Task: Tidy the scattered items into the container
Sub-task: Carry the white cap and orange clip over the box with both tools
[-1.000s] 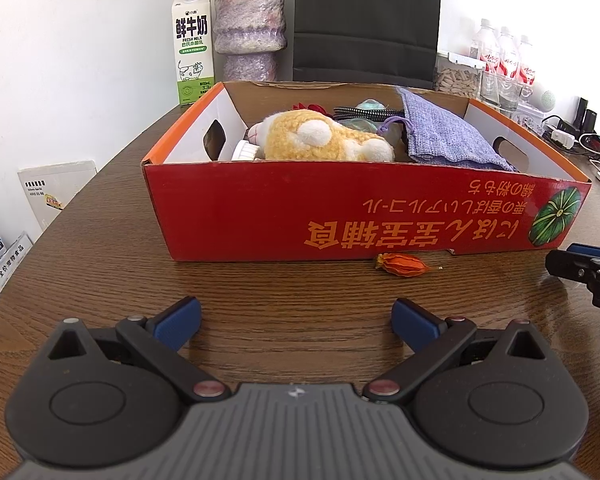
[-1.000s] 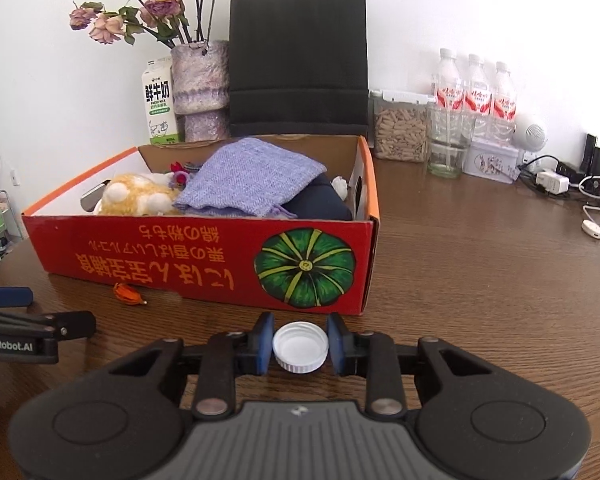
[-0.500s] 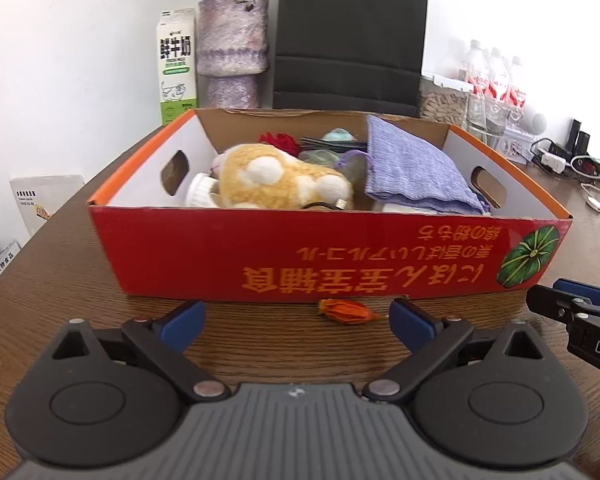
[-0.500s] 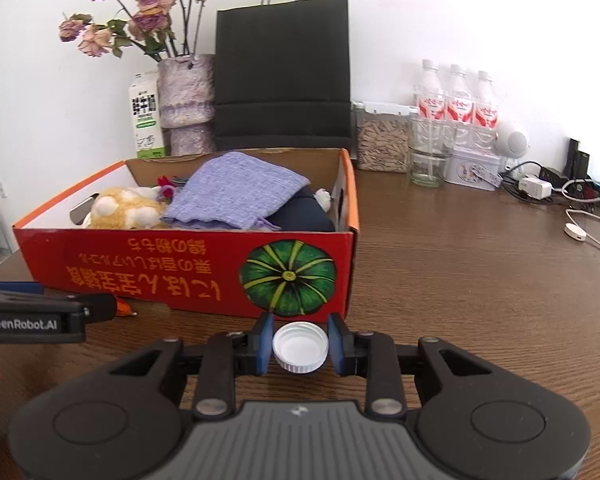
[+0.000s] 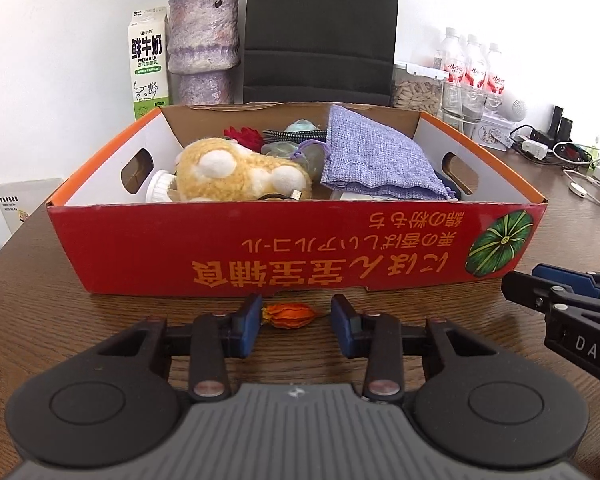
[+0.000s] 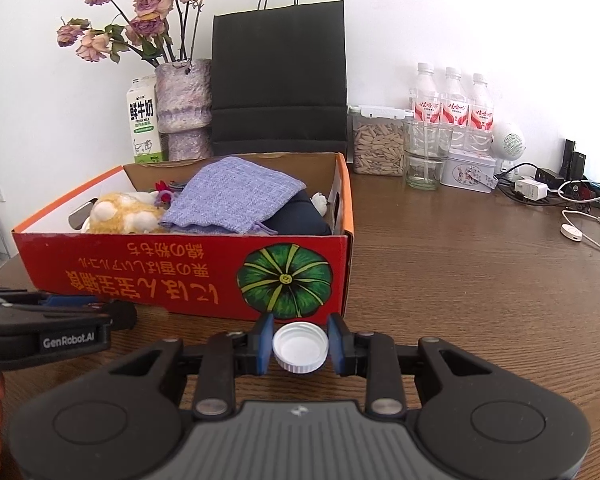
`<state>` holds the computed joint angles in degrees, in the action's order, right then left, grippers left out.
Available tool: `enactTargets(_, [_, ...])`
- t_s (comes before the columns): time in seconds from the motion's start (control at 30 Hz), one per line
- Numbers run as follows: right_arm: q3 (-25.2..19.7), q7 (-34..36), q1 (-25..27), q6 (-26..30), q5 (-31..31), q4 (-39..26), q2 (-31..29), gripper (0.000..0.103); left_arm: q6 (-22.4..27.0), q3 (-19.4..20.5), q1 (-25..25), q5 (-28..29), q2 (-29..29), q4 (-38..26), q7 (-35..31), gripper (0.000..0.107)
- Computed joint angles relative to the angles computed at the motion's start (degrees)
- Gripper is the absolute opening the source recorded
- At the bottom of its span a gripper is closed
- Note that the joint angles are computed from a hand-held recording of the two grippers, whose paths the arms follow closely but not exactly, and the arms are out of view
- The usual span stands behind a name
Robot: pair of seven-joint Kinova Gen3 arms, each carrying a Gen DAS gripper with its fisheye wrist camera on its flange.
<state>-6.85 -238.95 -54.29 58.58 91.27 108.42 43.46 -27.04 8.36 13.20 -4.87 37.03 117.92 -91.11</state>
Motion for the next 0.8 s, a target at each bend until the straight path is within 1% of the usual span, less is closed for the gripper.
enactTargets(0.23, [0.11,-0.19,-0.86,1.22,0.29,0.06,0.23,0.028,-1.84,2.29,-3.38,-3.57,-0.44,2.02,2.54,0.038])
enactTargets(0.43, [0.06,-0.68,-2.21,3.85,1.02,0.38,0.68,0.028,-8.40,2.42,-4.93,-6.61,-1.29,6.07,3.69,0.038])
enactTargets(0.6, [-0.12,-3.53,-3.73,7.52,1.54,1.13,0.94,0.028,-15.85,1.69,-5.34,-7.92,-2.36,9.61,4.10,0.038])
enactTargets(0.7, [-0.15,-4.27,-4.51,9.63,2.59,1.40,0.75,0.028,-17.66,1.55,-5.91,-9.21,-3.25,10.11,4.84,0.038])
enactTargets(0.8, [-0.39,-4.66,-4.48,10.78,4.27,1.47,0.19,0.028,-18.09,1.37,-6.47,-9.89,-4.38,9.53,5.86,0.038])
